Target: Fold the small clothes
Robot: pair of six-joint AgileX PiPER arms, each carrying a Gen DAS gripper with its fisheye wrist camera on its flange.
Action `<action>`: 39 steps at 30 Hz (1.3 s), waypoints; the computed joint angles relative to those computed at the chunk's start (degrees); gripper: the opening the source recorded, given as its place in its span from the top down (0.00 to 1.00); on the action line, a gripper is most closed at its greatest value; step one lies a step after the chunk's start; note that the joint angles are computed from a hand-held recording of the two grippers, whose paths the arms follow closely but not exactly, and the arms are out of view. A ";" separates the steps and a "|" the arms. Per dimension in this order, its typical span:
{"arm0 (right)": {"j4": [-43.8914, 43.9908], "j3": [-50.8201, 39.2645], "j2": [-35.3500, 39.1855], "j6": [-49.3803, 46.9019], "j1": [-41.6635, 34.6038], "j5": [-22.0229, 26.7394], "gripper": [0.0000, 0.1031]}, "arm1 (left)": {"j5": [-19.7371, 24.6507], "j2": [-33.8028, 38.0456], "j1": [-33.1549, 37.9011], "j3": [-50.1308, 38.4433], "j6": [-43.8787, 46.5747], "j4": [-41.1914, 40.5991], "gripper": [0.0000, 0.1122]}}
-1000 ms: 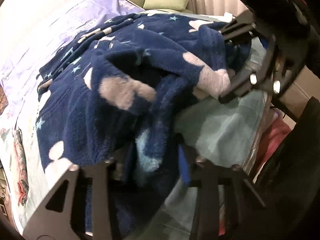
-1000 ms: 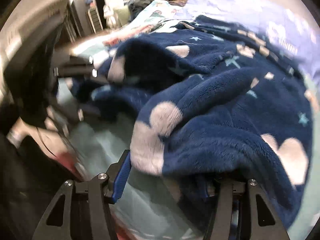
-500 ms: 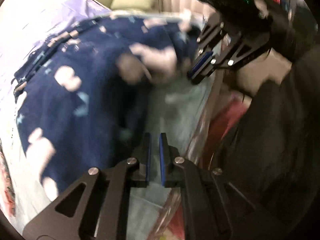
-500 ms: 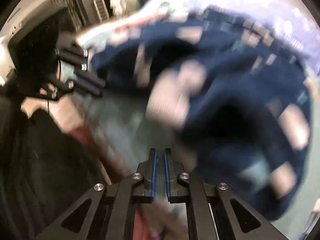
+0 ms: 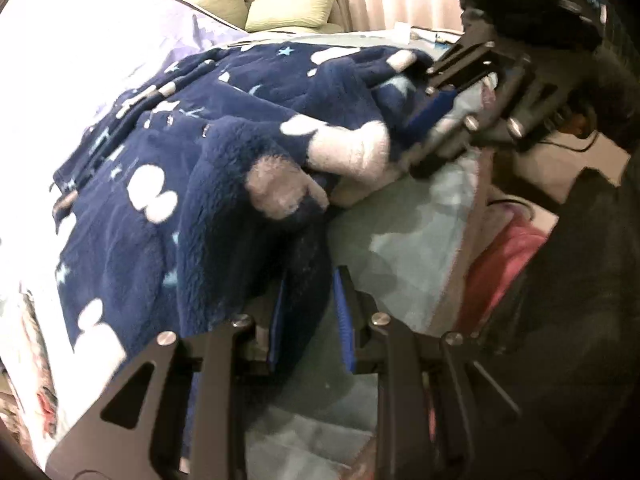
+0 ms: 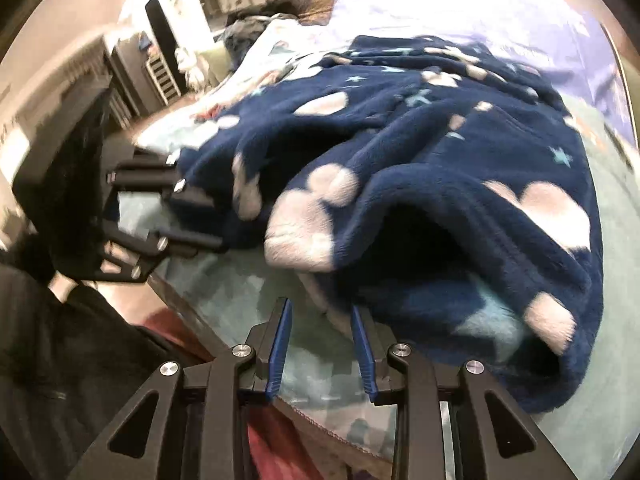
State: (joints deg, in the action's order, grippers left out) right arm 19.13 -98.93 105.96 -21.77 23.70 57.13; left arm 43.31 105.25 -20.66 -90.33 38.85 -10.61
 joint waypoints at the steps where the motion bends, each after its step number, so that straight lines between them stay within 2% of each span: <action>1: -2.26 1.17 -0.59 0.54 1.09 -1.90 0.68 | -0.08 0.92 -0.18 -0.99 -1.40 1.32 0.77; 4: -10.77 1.55 1.07 3.09 5.14 -6.61 0.60 | -1.39 2.56 -0.49 -2.37 -2.21 3.30 0.76; 5: -13.74 2.23 1.56 3.33 6.35 -8.40 0.58 | -3.02 2.53 -0.81 -1.69 -1.63 3.99 0.71; 6: -15.67 3.13 1.52 3.48 7.09 -9.75 0.58 | -4.53 2.59 -1.30 -0.99 -1.72 5.55 0.67; 8: -18.75 4.66 1.15 3.87 8.10 -11.56 0.59 | -5.91 2.76 -1.53 -0.10 -0.82 6.06 0.67; 10: -16.30 4.49 0.81 2.54 6.35 -11.52 0.84 | -5.19 3.05 -0.57 -0.57 1.16 2.92 0.69; 11: -11.63 2.95 0.76 0.84 4.21 -9.23 0.92 | -1.75 3.57 0.94 -2.70 2.89 -1.42 0.82; 12: -5.91 1.20 0.48 -0.78 1.82 -6.10 0.93 | 1.71 4.08 2.24 -4.80 3.90 -4.81 0.90; 14: 5.55 -0.58 -0.96 -6.12 -3.09 -0.87 0.95 | 8.92 3.49 6.25 -7.44 8.23 -15.13 0.90; 16: 14.98 -0.74 -1.71 -10.92 -7.70 4.13 0.95 | 11.96 2.34 8.98 -7.18 12.91 -21.82 0.90; 19: 14.32 -2.15 -0.41 -9.72 -9.18 8.16 0.94 | 21.75 3.81 12.57 -10.47 16.03 -27.05 0.90; 20: 11.54 -2.11 -0.07 -8.32 -8.76 9.44 0.93 | 22.90 3.88 12.37 -10.52 16.32 -26.12 0.90; 22: 9.88 -0.94 -0.09 -7.23 -8.67 10.02 0.91 | 20.26 1.94 9.90 -7.16 16.79 -20.91 0.90; 23: 11.02 -0.59 -0.16 -7.14 -9.01 10.05 0.85 | 18.57 0.66 8.55 -4.93 17.23 -18.76 0.89; 25: 14.07 0.74 -1.13 -7.06 -10.26 8.69 0.77 | 15.51 -0.90 6.95 -2.11 18.04 -16.71 0.81; 27: 17.96 0.38 -1.21 -5.87 -11.31 6.96 0.63 | 9.25 -3.22 4.32 0.95 15.78 -12.34 0.66; 28: 20.69 0.12 -0.97 -4.79 -11.78 5.64 0.56 | 5.70 -4.03 2.89 1.85 13.88 -10.00 0.65; 29: 21.84 -1.14 0.11 -3.24 -11.80 5.00 0.45 | 4.24 -4.10 2.31 1.69 13.14 -9.44 0.65; 31: 22.95 -3.97 2.50 0.06 -11.56 5.11 0.44 | 1.15 -3.90 1.69 0.84 11.96 -10.07 0.61; 33: 23.17 -6.02 4.59 2.40 -11.06 4.71 0.44 | -1.97 -2.87 1.03 -0.23 8.98 -8.65 0.49; 34: 23.26 -6.61 5.48 3.50 -10.81 4.47 0.44 | -3.53 -1.20 0.37 -1.73 5.85 -6.28 0.49; 37: 24.29 -5.71 6.54 6.56 -10.66 2.96 0.44 | -3.62 2.70 -0.59 -4.85 2.41 -2.98 0.49; 38: 24.60 -5.36 6.84 7.57 -10.57 2.30 0.44 | -5.34 4.17 -1.32 -4.93 0.06 0.32 0.49; 39: 24.78 -4.77 6.87 8.39 -10.52 1.51 0.46 | -5.66 5.09 -1.34 -5.12 -1.01 1.62 0.53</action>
State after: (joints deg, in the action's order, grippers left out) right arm 43.92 -103.70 112.83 -13.38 13.18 58.64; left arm 37.65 110.34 -22.00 -95.45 37.84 -8.99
